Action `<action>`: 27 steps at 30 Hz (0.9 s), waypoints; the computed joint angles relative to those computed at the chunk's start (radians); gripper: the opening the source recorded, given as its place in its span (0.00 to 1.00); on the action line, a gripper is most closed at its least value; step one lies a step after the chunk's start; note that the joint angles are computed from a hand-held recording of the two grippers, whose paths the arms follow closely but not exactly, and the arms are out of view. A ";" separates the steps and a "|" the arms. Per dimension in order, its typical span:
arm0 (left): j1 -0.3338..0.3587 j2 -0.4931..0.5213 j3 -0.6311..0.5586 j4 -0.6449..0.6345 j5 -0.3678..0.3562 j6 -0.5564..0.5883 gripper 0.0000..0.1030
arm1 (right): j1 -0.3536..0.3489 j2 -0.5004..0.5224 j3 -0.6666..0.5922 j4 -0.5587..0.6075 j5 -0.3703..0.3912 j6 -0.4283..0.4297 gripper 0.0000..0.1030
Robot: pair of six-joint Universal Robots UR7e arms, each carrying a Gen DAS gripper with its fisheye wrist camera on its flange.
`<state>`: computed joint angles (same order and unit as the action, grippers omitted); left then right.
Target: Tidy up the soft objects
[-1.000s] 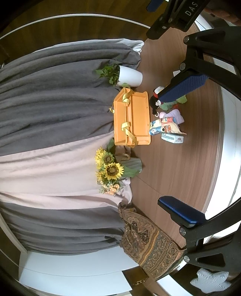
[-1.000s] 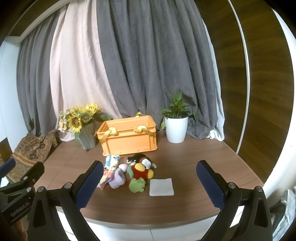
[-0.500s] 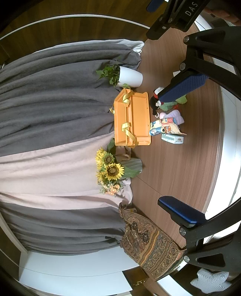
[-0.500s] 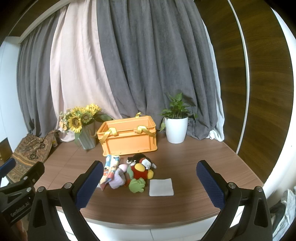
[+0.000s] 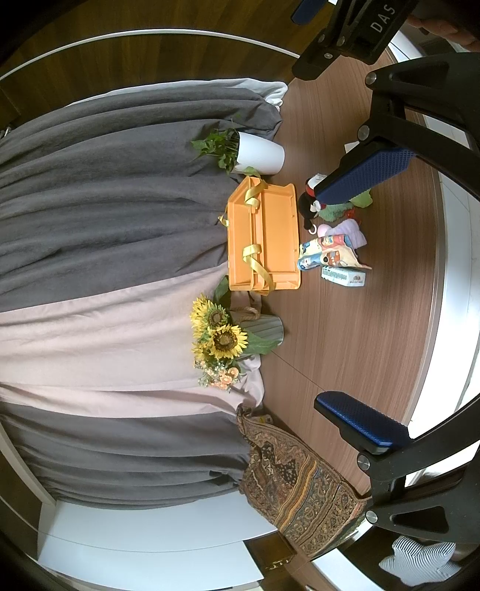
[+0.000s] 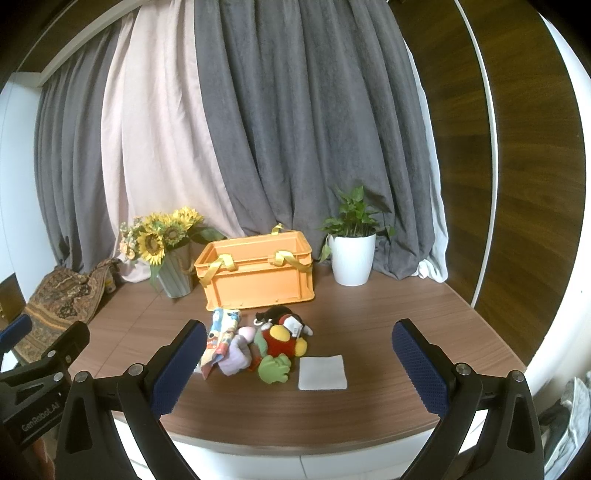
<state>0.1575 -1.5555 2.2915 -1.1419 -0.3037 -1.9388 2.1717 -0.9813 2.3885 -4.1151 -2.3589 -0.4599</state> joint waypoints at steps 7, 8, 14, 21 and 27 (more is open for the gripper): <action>-0.001 0.002 -0.001 0.008 0.000 -0.008 1.00 | 0.000 -0.004 0.000 0.004 0.000 0.000 0.99; -0.001 -0.001 0.002 0.006 0.000 -0.007 1.00 | 0.000 -0.003 0.000 0.003 0.001 0.000 0.99; 0.000 0.005 -0.003 0.008 -0.007 -0.008 1.00 | 0.005 -0.010 -0.001 0.016 -0.002 0.002 0.99; 0.021 0.013 -0.003 -0.008 -0.022 -0.009 1.00 | 0.000 -0.012 -0.002 0.039 0.001 0.013 0.99; 0.062 0.004 0.018 -0.076 -0.020 0.043 1.00 | -0.023 0.010 -0.010 0.053 0.012 0.021 0.99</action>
<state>0.2195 -1.5511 2.3094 -1.2174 -0.3237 -1.8957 2.1490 -0.9714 2.3787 -4.0623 -2.3470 -0.4387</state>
